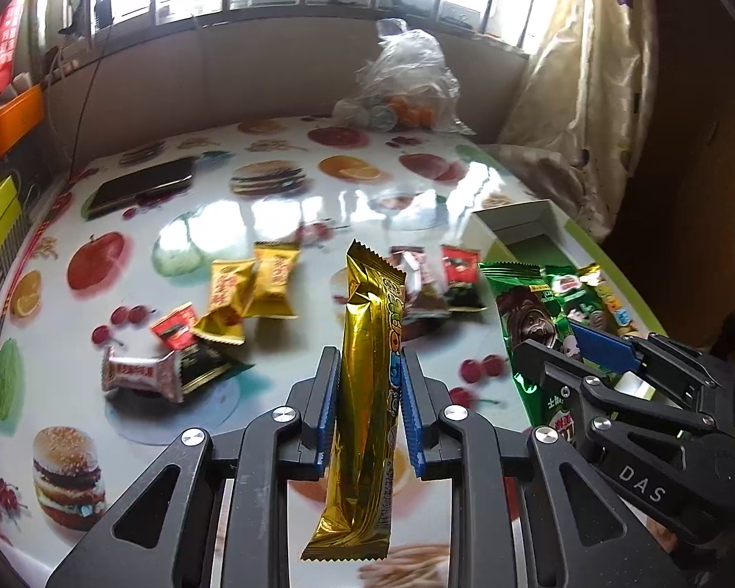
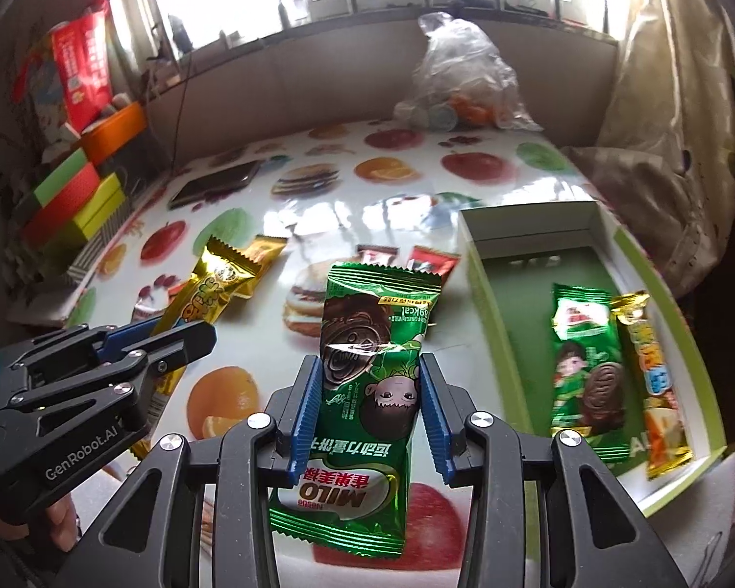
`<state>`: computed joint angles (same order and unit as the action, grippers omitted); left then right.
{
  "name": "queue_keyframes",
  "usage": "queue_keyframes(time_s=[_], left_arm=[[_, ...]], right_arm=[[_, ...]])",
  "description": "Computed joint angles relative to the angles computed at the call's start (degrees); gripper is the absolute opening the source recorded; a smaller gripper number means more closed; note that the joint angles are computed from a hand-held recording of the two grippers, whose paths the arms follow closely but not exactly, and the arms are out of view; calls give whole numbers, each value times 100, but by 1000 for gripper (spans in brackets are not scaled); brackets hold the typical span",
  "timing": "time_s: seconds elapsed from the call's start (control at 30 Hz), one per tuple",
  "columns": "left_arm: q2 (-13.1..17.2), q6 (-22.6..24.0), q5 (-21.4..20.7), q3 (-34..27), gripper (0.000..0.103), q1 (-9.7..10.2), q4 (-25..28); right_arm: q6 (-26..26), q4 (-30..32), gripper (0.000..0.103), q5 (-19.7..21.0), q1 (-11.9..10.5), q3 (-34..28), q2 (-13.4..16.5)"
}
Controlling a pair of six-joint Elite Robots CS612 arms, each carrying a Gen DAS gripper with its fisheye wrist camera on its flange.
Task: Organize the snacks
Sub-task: 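Lift the gold bar and MILO pack with both grippers toward the box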
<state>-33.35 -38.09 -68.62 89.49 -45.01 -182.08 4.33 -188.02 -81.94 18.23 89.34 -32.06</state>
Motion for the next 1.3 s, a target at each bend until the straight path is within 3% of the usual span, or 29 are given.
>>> queue_keyframes(time_s=[0.6, 1.17, 1.3], left_arm=[[276, 406, -559, -876, 25, -57, 134], [780, 367, -1495, -1983, 25, -10, 582], [929, 294, -1542, -2263, 25, 8, 735]], right_arm=[[328, -376, 38, -437, -381, 406, -244], [408, -222, 38, -659, -665, 570, -312], [420, -116, 38, -634, -706, 520, -259]])
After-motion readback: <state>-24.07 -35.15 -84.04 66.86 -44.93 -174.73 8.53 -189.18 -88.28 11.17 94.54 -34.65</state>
